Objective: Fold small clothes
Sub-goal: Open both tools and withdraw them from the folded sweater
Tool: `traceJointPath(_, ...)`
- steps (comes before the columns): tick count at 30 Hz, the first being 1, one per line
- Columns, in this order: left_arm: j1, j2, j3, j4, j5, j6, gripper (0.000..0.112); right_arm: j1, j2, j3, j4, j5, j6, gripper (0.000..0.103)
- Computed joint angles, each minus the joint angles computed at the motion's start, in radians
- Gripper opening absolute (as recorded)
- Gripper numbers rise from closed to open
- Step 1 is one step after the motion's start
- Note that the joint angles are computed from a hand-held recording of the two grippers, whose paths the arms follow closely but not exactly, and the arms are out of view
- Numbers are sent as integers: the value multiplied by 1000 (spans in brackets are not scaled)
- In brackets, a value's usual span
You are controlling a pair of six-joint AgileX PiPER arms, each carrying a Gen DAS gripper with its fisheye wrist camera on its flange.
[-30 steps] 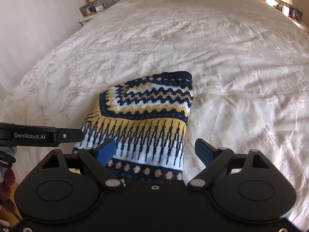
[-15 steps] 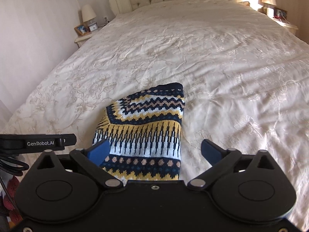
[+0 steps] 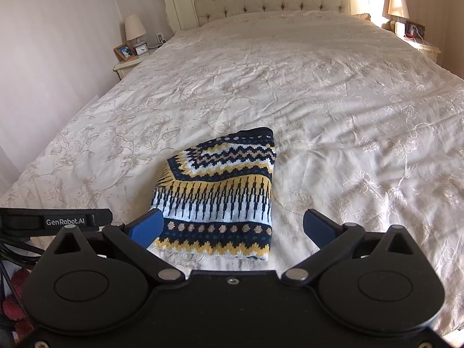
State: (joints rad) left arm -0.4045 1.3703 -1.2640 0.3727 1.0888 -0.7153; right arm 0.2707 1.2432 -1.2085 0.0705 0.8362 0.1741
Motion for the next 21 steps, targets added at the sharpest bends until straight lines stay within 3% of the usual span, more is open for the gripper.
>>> traceJointPath(21,-67,-41,24,-1,29,-38,76,12,-81,31,-29,28,39,102)
